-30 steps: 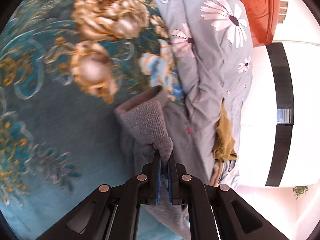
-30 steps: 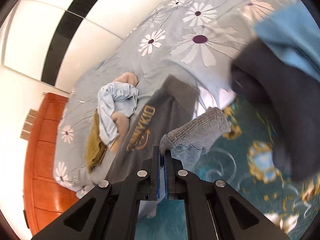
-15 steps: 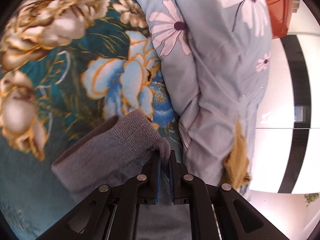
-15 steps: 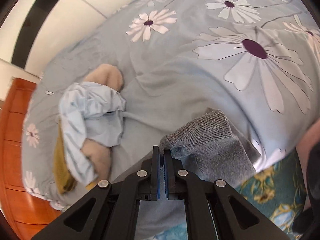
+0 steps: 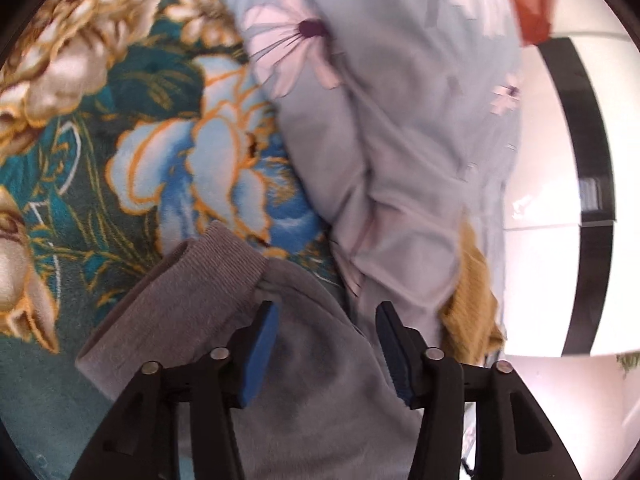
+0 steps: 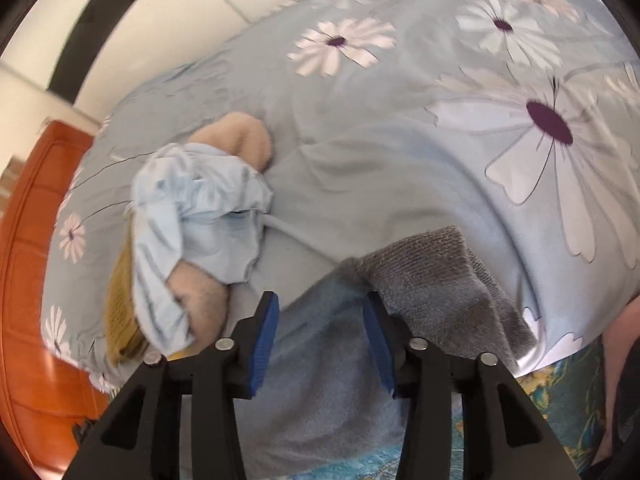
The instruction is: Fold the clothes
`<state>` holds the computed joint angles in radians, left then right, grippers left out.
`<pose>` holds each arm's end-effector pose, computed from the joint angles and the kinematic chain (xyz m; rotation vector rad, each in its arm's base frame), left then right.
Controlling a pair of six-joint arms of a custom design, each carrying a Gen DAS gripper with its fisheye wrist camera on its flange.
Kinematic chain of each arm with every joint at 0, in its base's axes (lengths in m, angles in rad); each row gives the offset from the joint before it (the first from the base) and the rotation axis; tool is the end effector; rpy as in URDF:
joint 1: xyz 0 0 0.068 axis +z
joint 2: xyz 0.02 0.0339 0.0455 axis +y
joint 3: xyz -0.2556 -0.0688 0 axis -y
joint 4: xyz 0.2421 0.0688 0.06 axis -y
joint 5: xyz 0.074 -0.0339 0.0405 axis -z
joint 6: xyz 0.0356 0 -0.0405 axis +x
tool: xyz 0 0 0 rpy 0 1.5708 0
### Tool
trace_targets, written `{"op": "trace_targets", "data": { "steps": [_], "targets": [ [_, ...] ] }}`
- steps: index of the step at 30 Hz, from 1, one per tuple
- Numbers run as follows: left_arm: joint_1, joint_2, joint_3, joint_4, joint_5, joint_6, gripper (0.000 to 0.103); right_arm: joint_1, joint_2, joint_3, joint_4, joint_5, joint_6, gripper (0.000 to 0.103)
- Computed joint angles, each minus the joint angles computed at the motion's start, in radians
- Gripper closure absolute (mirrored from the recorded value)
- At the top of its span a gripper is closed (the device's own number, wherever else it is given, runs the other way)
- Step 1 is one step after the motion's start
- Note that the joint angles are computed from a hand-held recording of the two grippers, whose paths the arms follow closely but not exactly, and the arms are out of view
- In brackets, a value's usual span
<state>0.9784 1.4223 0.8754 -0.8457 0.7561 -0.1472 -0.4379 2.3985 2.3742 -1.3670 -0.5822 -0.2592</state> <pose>0.1531 0.1837 0.1933 -1.2864 2.2090 -0.8361 0.4342 -0.1817 0.2385 0.1683 2.6942 0.6769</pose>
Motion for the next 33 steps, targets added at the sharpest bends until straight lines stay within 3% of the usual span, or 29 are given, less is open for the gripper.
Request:
{"op": "trace_targets", "data": {
  "steps": [6, 11, 14, 22, 27, 30, 33],
  "targets": [
    [0.213, -0.172, -0.051, -0.164, -0.060, 0.231, 0.036, -0.118, -0.207, -0.298, 0.098, -0.098, -0.087, 0.048],
    [0.470, -0.051, -0.148, -0.212, -0.113, 0.478, 0.036, -0.223, -0.233, -0.458, 0.105, -0.054, -0.153, 0.048],
    [0.516, 0.016, -0.192, -0.178, -0.090, 0.505, 0.036, -0.248, -0.196, -0.494, 0.133, -0.049, -0.117, 0.048],
    [0.465, 0.056, -0.281, 0.004, -0.034, 0.436, 0.034, -0.232, -0.107, -0.538, 0.267, -0.227, 0.070, 0.047],
    [0.479, 0.062, -0.290, 0.048, -0.006, 0.431, 0.034, -0.235, -0.132, -0.602, 0.236, -0.259, -0.027, 0.042],
    [0.480, 0.069, -0.294, 0.065, 0.003, 0.449, 0.032, -0.223, -0.154, -0.650, 0.286, -0.240, -0.053, 0.038],
    [0.489, 0.088, -0.287, 0.075, 0.021, 0.442, 0.031, -0.199, -0.145, -0.657, 0.387, -0.243, 0.065, 0.038]
  ]
}}
